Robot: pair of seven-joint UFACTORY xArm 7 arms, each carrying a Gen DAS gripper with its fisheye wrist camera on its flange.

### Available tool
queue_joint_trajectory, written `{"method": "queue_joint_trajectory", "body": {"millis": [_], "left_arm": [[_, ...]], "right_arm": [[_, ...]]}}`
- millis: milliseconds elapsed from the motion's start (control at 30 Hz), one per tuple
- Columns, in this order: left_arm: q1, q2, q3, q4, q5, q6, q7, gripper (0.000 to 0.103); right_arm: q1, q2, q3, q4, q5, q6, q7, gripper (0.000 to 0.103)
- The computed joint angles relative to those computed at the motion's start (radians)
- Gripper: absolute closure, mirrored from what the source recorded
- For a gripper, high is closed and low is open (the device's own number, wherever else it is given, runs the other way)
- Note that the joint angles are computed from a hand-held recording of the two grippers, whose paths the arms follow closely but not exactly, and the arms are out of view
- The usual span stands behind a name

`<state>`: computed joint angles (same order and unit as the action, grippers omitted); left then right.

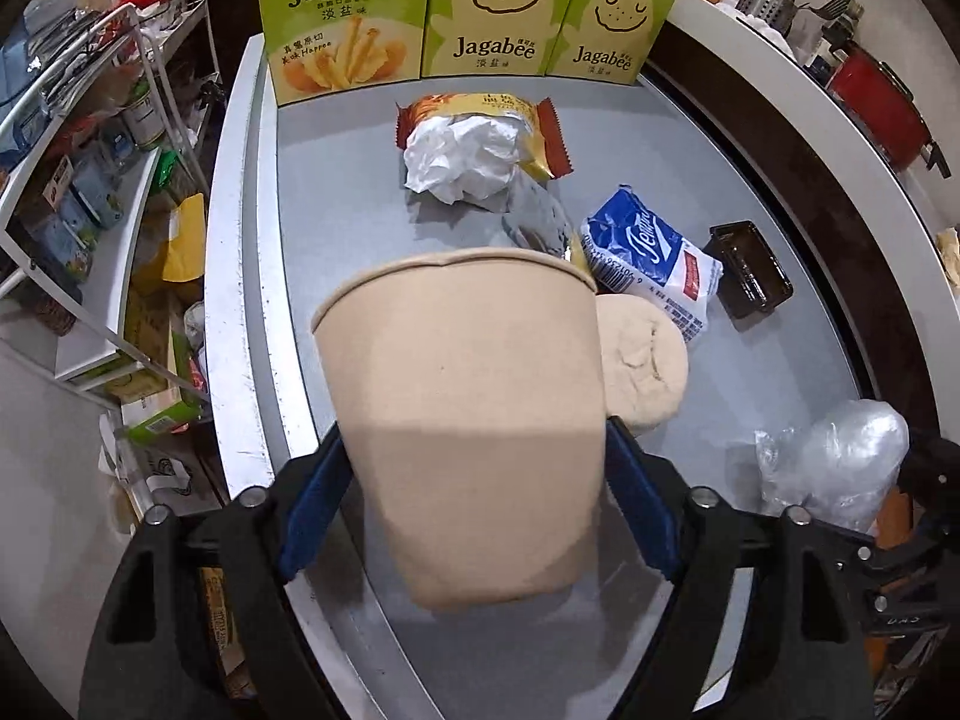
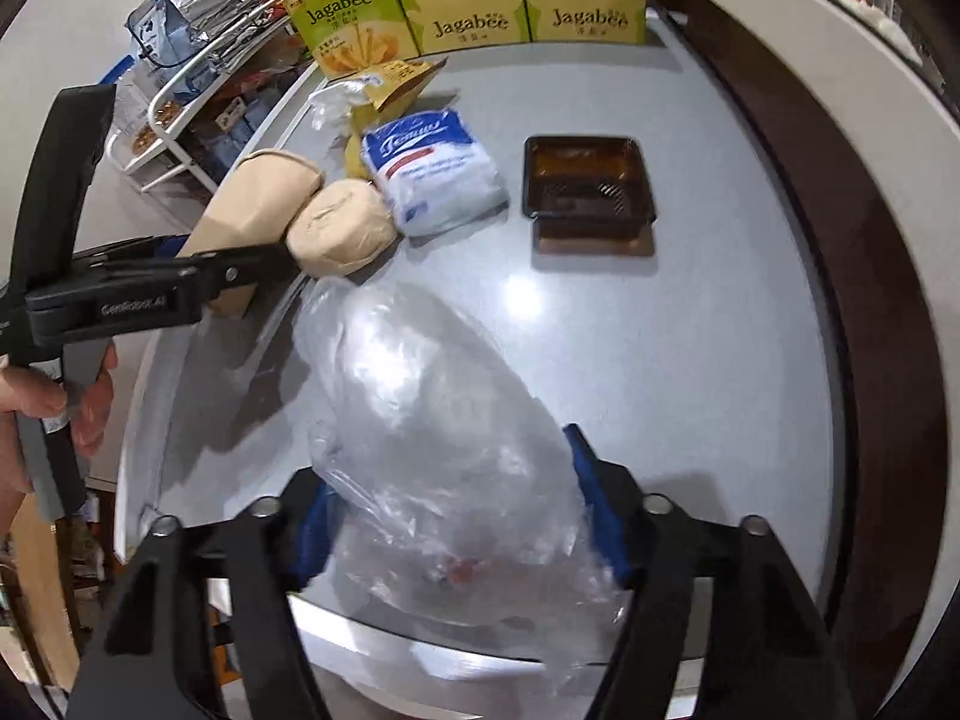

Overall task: Collect trash
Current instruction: 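Lift the paper cup and plastic bag and carry both over the white bin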

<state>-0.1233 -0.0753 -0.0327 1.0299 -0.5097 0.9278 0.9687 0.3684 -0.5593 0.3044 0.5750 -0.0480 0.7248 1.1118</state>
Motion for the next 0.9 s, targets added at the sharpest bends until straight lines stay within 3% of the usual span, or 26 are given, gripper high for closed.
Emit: {"method": "queue_joint_trajectory", "body": {"millis": [467, 900], "left_arm": [[0.003, -0.176, 0.051, -0.106, -0.064, 0.022, 0.018, 0.028], [-0.024, -0.417, 0.119, -0.266, -0.038, 0.023, -0.008, 0.028]], "right_arm": [[0.008, -0.059, 0.017, 0.027, -0.021, 0.047, -0.01, 0.046], [0.007, -0.146, 0.055, 0.08, -0.034, 0.125, -0.017, 0.046]]}}
